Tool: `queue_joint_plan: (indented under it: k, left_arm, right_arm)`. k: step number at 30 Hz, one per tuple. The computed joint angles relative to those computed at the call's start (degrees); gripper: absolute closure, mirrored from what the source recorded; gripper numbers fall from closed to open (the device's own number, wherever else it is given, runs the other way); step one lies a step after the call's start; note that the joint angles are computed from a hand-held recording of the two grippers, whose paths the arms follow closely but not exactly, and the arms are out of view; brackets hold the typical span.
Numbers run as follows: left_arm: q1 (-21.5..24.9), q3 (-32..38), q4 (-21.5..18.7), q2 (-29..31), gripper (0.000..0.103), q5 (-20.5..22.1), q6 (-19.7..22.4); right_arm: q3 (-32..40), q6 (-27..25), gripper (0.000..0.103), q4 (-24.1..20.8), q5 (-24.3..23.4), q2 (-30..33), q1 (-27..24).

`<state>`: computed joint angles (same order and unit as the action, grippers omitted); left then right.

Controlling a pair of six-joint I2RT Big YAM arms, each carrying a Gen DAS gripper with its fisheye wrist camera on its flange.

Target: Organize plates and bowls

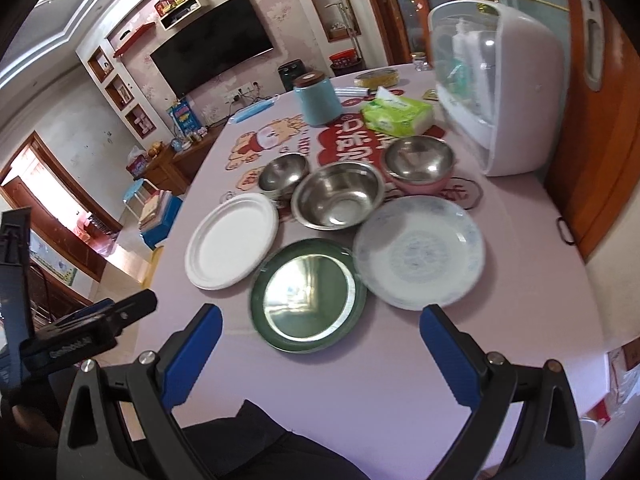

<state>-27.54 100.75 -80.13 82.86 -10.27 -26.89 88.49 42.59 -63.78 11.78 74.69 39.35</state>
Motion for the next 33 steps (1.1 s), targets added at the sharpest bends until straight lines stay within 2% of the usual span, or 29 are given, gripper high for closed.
queue_joint_plan:
  k: [7, 19, 27, 33]
  left_arm:
    - [7.4, 1.3, -0.2, 2.1, 0.002, 2.3, 6.9]
    - [18.1, 7.4, 0.4, 10.8, 0.002, 5.0, 15.4]
    - [21.8, 10.7, 0.8, 17.4, 0.002, 7.4, 17.5]
    - [23.9, 9.8, 3.8, 20.0, 0.002, 11.8, 18.2]
  right_arm:
    - [6.4, -1.0, 0.003, 2.9, 2.9, 7.0, 2.3]
    - [14.6, -2.6, 0.004, 8.2, 0.4, 17.6, 1.7]
    - [18.4, -5.4, 0.008, 11.4, -3.1, 24.1, -0.1]
    - [22.9, -9.4, 0.009, 10.0, -2.6, 29.7, -0.5]
